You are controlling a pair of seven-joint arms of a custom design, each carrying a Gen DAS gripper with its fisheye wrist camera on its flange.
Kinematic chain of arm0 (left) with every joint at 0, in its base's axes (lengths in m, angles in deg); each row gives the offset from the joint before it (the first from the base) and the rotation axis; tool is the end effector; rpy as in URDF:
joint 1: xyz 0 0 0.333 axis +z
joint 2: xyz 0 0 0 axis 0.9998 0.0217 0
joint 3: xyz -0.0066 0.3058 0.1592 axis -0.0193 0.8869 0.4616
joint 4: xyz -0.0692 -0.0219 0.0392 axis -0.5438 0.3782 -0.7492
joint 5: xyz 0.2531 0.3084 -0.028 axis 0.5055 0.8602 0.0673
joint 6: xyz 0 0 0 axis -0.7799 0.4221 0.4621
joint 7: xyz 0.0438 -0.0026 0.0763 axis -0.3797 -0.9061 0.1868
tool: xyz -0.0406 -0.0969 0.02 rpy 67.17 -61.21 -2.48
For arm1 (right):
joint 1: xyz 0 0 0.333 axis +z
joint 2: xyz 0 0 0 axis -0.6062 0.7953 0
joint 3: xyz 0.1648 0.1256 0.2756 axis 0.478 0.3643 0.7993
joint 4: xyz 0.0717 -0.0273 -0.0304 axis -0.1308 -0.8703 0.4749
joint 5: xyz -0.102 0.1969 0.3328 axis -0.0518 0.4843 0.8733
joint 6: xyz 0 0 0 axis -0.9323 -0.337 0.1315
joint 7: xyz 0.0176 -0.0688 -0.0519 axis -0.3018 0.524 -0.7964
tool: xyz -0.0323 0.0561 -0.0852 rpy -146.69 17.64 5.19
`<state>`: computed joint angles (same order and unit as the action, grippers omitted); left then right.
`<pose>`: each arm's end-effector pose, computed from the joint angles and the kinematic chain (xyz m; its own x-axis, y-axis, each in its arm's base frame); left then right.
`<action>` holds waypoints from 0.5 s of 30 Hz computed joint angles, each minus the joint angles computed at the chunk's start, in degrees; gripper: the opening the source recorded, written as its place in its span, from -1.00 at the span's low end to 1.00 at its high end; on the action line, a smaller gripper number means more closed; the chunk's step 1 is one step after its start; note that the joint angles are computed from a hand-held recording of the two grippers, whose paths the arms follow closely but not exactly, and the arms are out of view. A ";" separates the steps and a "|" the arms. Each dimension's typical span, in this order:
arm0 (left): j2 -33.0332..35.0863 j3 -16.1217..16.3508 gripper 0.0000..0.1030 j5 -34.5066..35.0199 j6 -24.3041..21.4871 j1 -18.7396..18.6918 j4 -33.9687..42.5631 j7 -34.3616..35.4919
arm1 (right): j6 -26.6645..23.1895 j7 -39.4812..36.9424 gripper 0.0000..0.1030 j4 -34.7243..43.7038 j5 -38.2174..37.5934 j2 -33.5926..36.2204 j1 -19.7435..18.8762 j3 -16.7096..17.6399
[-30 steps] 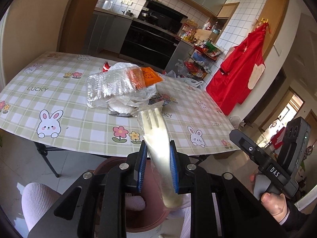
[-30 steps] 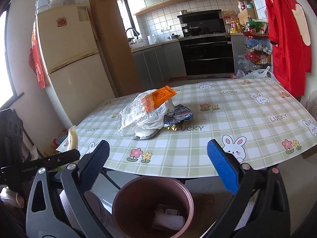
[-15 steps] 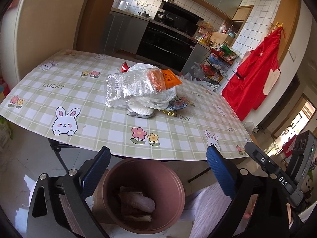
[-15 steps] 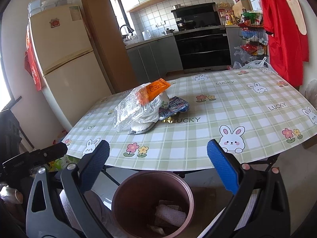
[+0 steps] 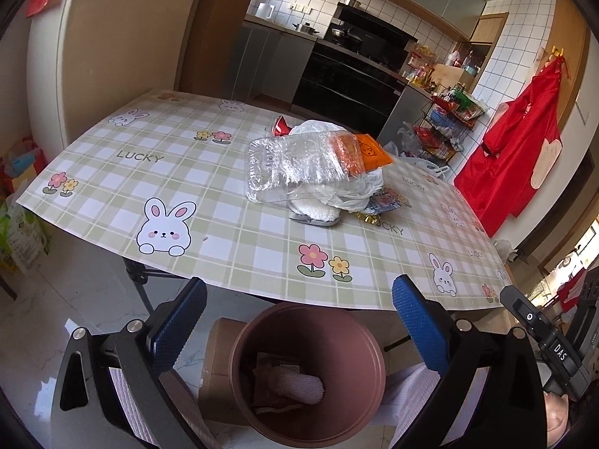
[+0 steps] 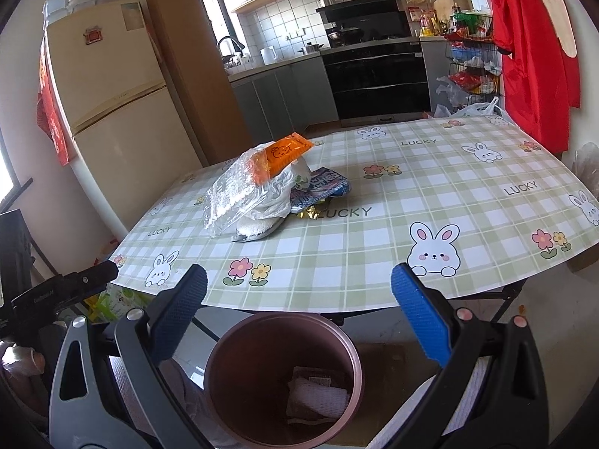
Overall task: Collect trash
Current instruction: 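Reach the left gripper to the clear plastic bottle and grasp it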
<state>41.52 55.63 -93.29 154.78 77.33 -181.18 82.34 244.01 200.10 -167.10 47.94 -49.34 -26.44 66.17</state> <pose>0.4581 -0.0895 0.5430 0.0062 -0.9483 0.3172 -0.6786 -0.2370 -0.6953 0.4580 0.2438 0.5518 0.1761 -0.9410 -0.2889 -0.6161 0.1236 -0.7779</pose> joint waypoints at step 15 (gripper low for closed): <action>18.32 -11.27 0.88 32.66 -2.16 11.01 19.62 -19.94 | 2.90 5.30 0.89 2.98 -3.16 5.69 -3.06 -1.23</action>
<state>59.85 44.35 -60.63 152.62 88.34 -161.56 62.41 246.91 205.41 -164.13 44.77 -43.65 -29.51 64.94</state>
